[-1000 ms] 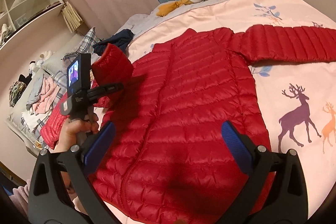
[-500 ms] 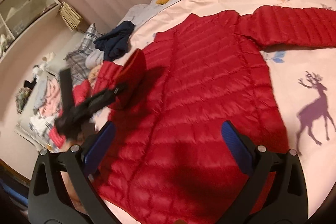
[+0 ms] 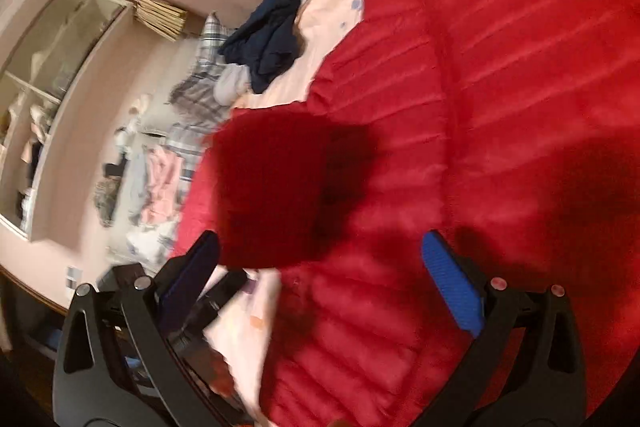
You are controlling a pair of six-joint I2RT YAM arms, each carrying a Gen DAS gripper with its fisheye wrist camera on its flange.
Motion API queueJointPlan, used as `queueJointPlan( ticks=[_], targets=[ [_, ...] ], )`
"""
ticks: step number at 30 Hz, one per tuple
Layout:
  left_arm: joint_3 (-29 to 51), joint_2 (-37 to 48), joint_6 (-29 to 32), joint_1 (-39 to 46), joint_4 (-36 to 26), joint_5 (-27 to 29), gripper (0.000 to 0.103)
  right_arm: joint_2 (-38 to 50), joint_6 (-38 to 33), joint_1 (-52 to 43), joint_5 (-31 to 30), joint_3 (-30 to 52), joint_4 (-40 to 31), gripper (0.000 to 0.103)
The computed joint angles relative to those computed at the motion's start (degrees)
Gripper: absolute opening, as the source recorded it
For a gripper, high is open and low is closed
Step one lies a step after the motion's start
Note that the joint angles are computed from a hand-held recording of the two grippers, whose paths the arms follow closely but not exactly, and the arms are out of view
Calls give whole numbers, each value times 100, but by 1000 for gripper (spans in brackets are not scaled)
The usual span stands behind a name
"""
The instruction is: Fold large clothes
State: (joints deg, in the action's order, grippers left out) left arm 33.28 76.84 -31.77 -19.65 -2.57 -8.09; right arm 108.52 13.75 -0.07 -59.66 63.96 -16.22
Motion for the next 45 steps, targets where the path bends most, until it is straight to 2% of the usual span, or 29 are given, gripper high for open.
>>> queueJointPlan(
  ticks=[3, 11, 12, 14, 16, 17, 18, 19, 20, 22, 24, 29, 34, 36, 39, 42, 45],
  targets=[
    [-157, -266, -46, -47, 119, 199, 88, 146, 343, 98, -287, 2, 297, 101],
    [-685, -1126, -235, 219, 48, 214, 88, 287, 503, 354, 603, 180, 382, 101],
    [-742, -1187, -243, 291, 45, 237, 88, 296, 511, 394, 742, 155, 454, 98],
    [-900, -1330, -229, 591, 59, 445, 88, 319, 474, 489, 1118, 192, 457, 88],
    [-1079, -1422, -260, 916, 137, 727, 88, 498, 413, 585, 1566, 488, 184, 65],
    [-1188, -1455, -282, 1119, 211, 939, 88, 562, 383, 613, 1744, 534, 121, 58],
    [-1269, -1487, -267, 1306, 263, 1157, 88, 623, 353, 656, 1952, 635, 12, 44],
    [-1387, -1465, -292, 1619, 429, 1599, 88, 678, 278, 708, 2218, 768, -154, 33],
    [-1480, -1400, -361, 1876, 604, 1976, 88, 723, 227, 761, 2421, 867, -250, 29],
    [-1580, -1310, -462, 2209, 807, 2388, 88, 675, -6, 861, 2810, 1030, -449, 16],
    [-1612, -1266, -484, 2385, 915, 2534, 88, 436, -215, 955, 3229, 1058, -484, 12],
    [-1533, -867, -594, 2859, 1467, 3439, 88, -79, -502, 941, 3442, 1395, -696, 11],
    [-1015, -113, -824, 2758, 1768, 3728, 88, -219, -584, 916, 3565, 2006, -1095, 11],
    [-821, 378, -1103, 2715, 2304, 4026, 88, -254, -630, 891, 3596, 2181, -1200, 11],
    [-574, 933, -1440, 2602, 2816, 4114, 88, -251, -702, 890, 3711, 2436, -1324, 11],
    [-330, 1660, -1942, 2511, 3681, 4259, 88, -190, -690, 886, 3782, 2638, -1432, 11],
    [56, 2336, -2317, 2489, 4087, 4094, 88, -161, -659, 774, 3724, 2696, -1426, 11]
  ],
)
